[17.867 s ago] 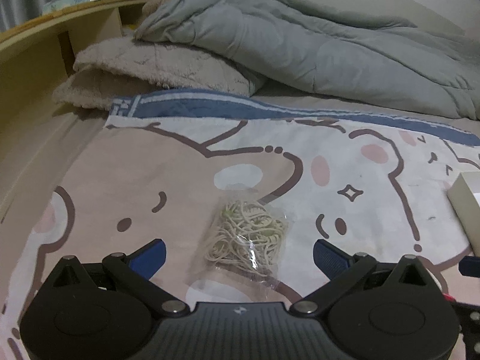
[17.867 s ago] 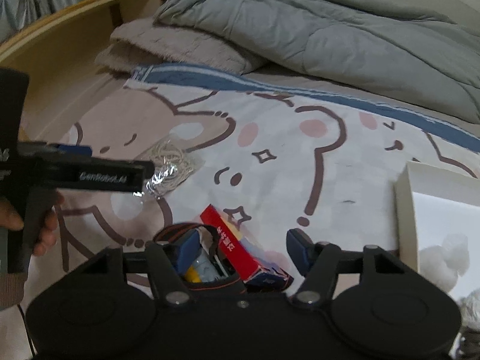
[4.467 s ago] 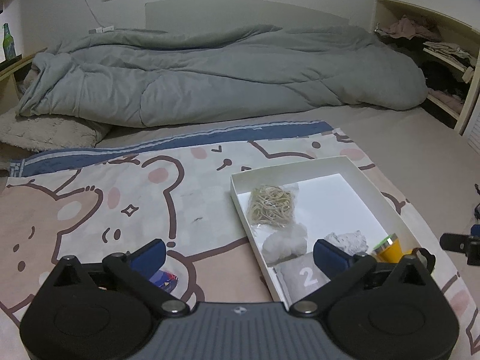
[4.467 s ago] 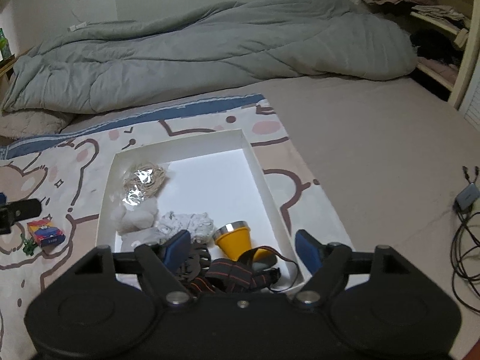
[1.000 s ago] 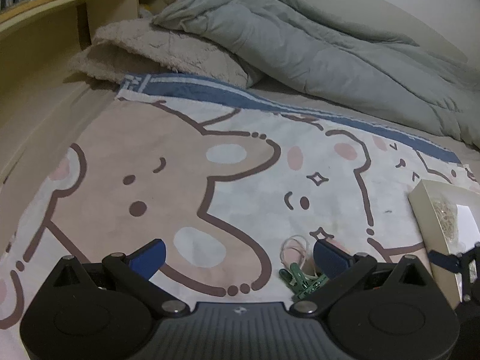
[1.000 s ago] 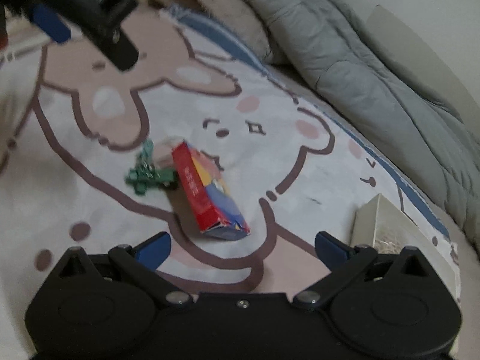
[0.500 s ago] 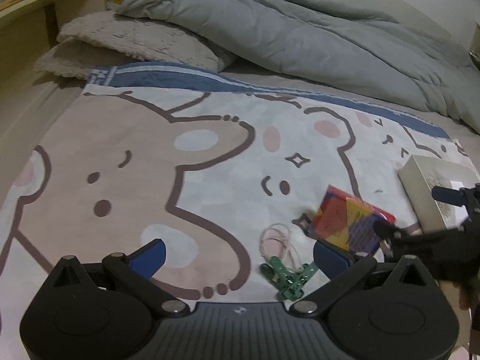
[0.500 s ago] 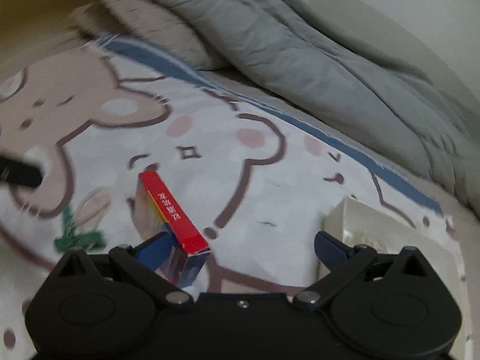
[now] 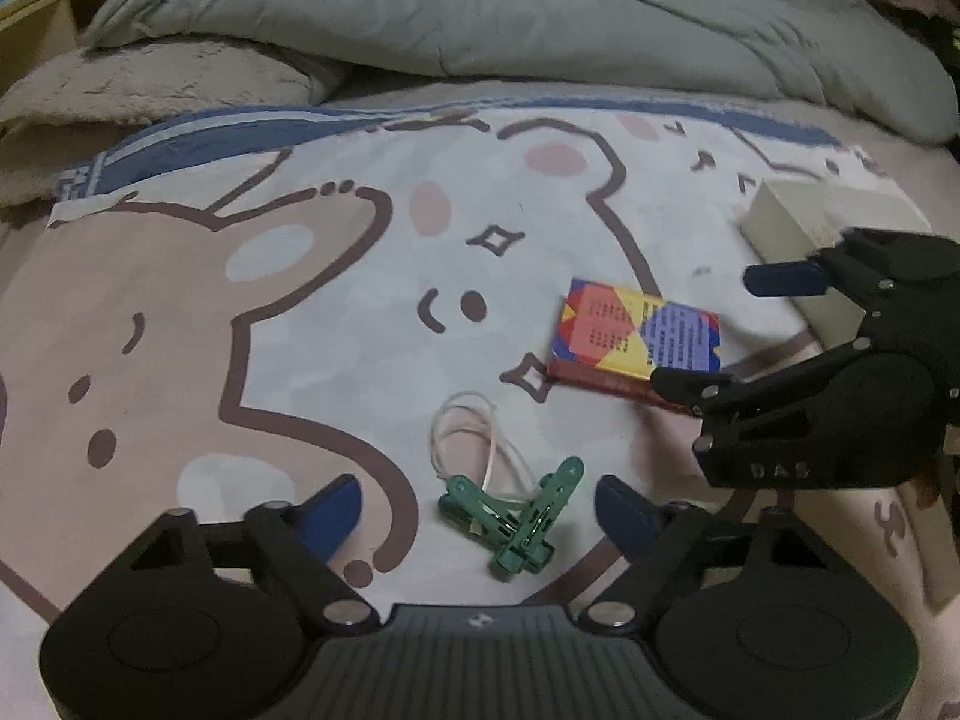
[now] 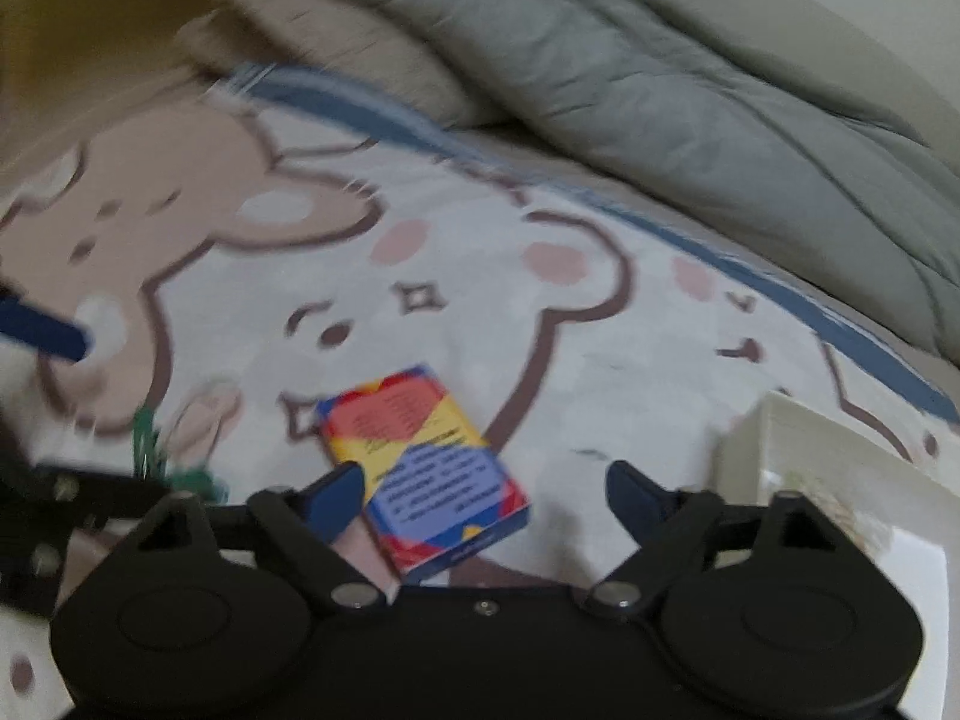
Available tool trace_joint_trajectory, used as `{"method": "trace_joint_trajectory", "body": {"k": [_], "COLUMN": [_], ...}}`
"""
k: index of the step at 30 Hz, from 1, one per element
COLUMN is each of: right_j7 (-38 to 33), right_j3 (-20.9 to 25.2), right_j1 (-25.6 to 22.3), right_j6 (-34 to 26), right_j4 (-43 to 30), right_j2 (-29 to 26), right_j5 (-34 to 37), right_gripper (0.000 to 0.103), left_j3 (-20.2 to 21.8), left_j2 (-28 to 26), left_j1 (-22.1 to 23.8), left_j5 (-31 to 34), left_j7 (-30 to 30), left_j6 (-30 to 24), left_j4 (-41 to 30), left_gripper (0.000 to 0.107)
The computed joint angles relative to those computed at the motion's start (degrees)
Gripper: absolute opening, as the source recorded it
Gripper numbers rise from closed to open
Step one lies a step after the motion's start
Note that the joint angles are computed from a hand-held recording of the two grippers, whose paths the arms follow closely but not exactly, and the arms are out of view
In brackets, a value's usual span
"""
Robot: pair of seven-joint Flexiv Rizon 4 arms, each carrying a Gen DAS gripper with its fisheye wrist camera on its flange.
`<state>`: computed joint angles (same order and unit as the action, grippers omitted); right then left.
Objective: Organize objects
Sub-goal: 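Grasp the green clothespins with the left tool while the right tool grasps the colourful card box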
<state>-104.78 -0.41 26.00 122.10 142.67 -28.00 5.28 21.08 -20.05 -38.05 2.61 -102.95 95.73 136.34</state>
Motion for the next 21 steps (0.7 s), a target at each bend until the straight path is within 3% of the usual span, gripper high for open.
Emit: {"method": "trace_joint_trajectory", "body": {"k": [6, 9, 14, 18, 21], "right_j7": [-1.4, -0.8, 0.4, 1.6, 4.3], "right_j3": [2.4, 2.7, 3.1, 3.4, 3.1], "right_j1": [-3.9, -4.1, -4.6, -5.3, -4.9], "right_j6": [-0.6, -1.6, -1.2, -2.1, -4.6], "right_j4": [-0.5, -1.0, -1.6, -1.7, -2.1], "right_j2": [-1.5, -2.2, -3.1, -2.7, -1.6], "right_j5": [-5.4, -6.5, -6.9, -7.8, -7.1], "right_gripper": [0.075, 0.073, 0.073, 0.072, 0.072], "left_j3": [-8.1, -7.6, -10.0, -10.7, -8.0], "left_j2": [-0.4, -1.2, -1.7, -2.2, -2.4], "left_j1": [7.7, 7.0, 9.6, 10.2, 7.4], "left_j5": [-0.8, -1.4, -2.1, -2.7, -2.8], "left_j7": [4.0, 4.1, 4.7, 5.4, 5.6], "left_j6": [0.2, -0.8, -0.7, 0.3, -0.5], "left_j4": [0.4, -0.2, 0.0, 0.3, -0.4], "left_gripper": [0.074, 0.072, 0.062, 0.051, 0.049]}}
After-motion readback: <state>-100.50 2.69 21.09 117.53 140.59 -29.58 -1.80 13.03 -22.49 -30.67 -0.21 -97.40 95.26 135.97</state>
